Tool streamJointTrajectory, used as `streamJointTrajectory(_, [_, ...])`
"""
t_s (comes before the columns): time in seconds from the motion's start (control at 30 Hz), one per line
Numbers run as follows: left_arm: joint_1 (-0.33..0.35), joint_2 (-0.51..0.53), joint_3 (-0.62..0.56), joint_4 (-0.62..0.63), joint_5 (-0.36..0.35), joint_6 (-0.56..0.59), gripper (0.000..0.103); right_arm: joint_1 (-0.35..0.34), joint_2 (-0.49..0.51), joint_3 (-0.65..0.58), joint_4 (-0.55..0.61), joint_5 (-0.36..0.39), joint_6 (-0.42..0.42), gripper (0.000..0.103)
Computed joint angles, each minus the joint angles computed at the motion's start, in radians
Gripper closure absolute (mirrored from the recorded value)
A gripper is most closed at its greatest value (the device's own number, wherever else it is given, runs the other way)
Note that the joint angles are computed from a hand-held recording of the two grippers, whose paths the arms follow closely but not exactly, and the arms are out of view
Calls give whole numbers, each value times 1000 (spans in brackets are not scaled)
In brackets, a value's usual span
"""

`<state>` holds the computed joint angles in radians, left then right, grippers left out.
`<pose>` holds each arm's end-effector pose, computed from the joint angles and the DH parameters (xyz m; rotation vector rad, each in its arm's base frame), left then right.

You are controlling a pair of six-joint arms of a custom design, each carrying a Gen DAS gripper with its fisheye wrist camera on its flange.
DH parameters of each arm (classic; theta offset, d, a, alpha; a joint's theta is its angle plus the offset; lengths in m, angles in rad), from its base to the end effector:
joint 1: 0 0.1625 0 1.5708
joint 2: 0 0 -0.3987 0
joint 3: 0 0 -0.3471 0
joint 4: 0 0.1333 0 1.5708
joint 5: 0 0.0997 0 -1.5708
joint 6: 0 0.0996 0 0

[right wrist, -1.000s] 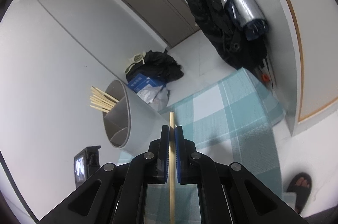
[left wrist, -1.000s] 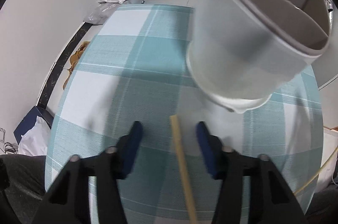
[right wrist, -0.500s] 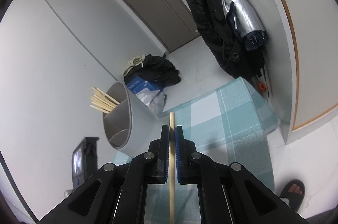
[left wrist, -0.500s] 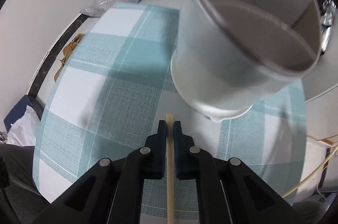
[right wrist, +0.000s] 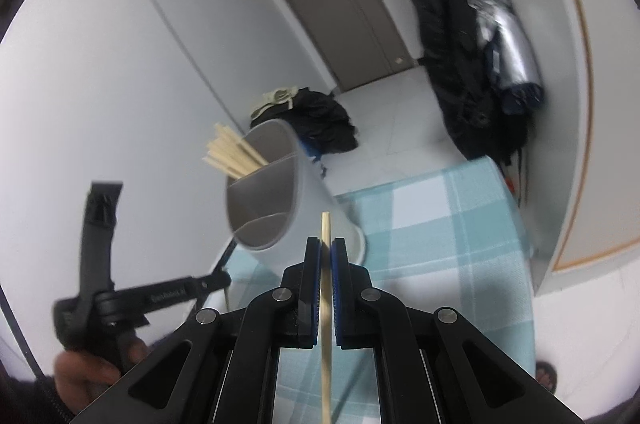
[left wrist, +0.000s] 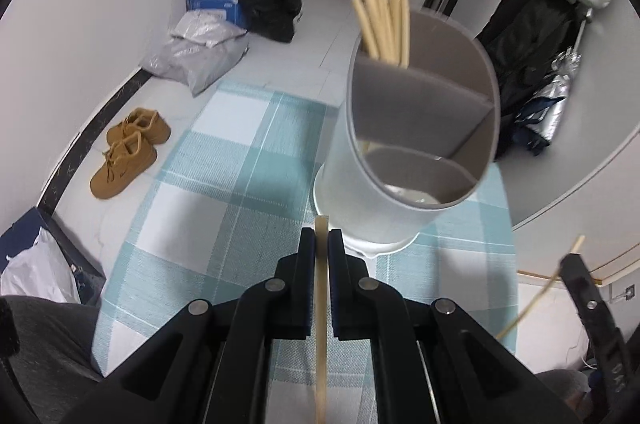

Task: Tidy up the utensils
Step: 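Lift the chopstick off the cloth and carry it toward the holder, then lower the held chopstick into the white holder with the right gripper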

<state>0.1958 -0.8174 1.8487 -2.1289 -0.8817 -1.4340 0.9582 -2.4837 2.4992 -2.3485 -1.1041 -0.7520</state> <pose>-0.4569 -0.2911 0.0416 0.1404 2.4686 -0.7735 0.0508 -0.2375 0.4054 0.4497 -2.7063 1.2586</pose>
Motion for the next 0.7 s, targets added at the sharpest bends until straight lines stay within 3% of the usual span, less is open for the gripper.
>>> streamJointTrajectory(0.27, [-41,-57,66,-111,40,69,101,165,11,22,-111,-116,53,99])
streamJointTrajectory(0.7, [-96,-104,75,-79,66,137,101,414,56,67,-259,-313,136,99])
